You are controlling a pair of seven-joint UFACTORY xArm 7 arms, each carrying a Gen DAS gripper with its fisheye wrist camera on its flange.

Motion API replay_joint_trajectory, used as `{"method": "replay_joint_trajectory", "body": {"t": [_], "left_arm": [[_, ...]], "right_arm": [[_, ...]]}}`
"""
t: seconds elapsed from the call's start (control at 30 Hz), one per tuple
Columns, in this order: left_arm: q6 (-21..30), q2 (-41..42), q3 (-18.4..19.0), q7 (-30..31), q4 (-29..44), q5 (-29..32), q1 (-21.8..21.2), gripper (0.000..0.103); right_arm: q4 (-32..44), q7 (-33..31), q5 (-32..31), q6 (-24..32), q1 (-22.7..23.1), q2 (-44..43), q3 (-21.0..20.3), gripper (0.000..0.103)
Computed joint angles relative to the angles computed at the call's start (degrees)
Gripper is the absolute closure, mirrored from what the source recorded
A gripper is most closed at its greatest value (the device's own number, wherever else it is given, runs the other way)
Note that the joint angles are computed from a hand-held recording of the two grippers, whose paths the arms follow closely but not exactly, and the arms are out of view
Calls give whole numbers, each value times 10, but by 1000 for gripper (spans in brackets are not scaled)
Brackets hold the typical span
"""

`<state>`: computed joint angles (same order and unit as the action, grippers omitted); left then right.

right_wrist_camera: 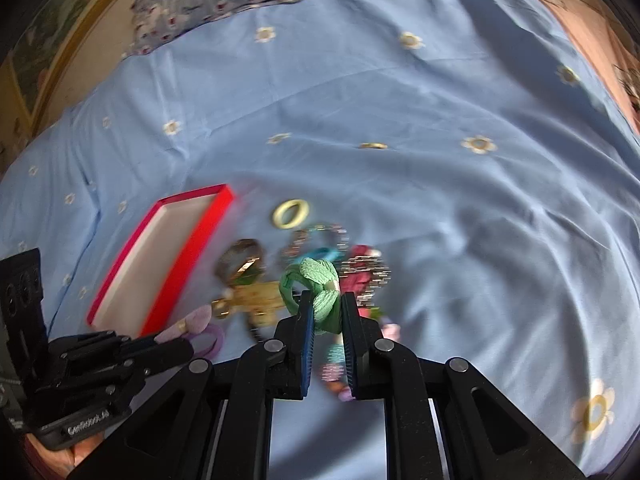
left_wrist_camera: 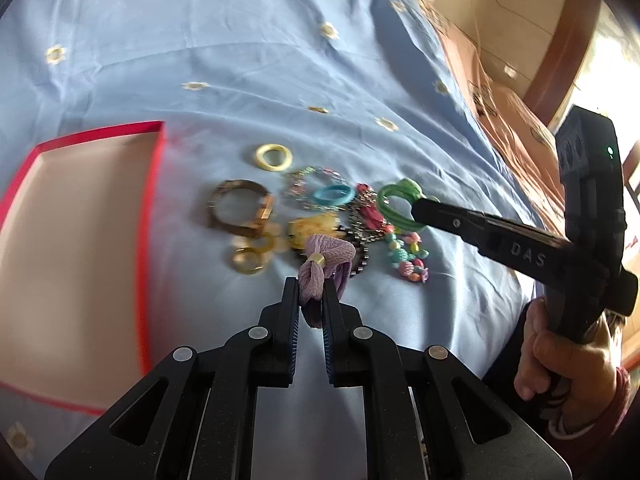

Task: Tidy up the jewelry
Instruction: 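Grasp the purple hair tie with left tool while right tool grasps green hair tie, then carry both hair ties into the red box lid and open both tools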

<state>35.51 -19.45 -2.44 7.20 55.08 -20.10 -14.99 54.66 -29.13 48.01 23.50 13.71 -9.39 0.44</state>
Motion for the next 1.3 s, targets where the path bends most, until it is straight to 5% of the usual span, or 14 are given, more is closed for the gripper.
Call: {"method": "replay_joint_trajectory", "body": {"t": [0.6,1.3], "left_arm": [[6,-89,55,-38,-66,36,79,94],[31,-45,88,-37,-43,75,163,94]], "right_arm": [[65,-30,36,55,55,30,48,90],[217,4,-27,103,76,164,123,89]]}}
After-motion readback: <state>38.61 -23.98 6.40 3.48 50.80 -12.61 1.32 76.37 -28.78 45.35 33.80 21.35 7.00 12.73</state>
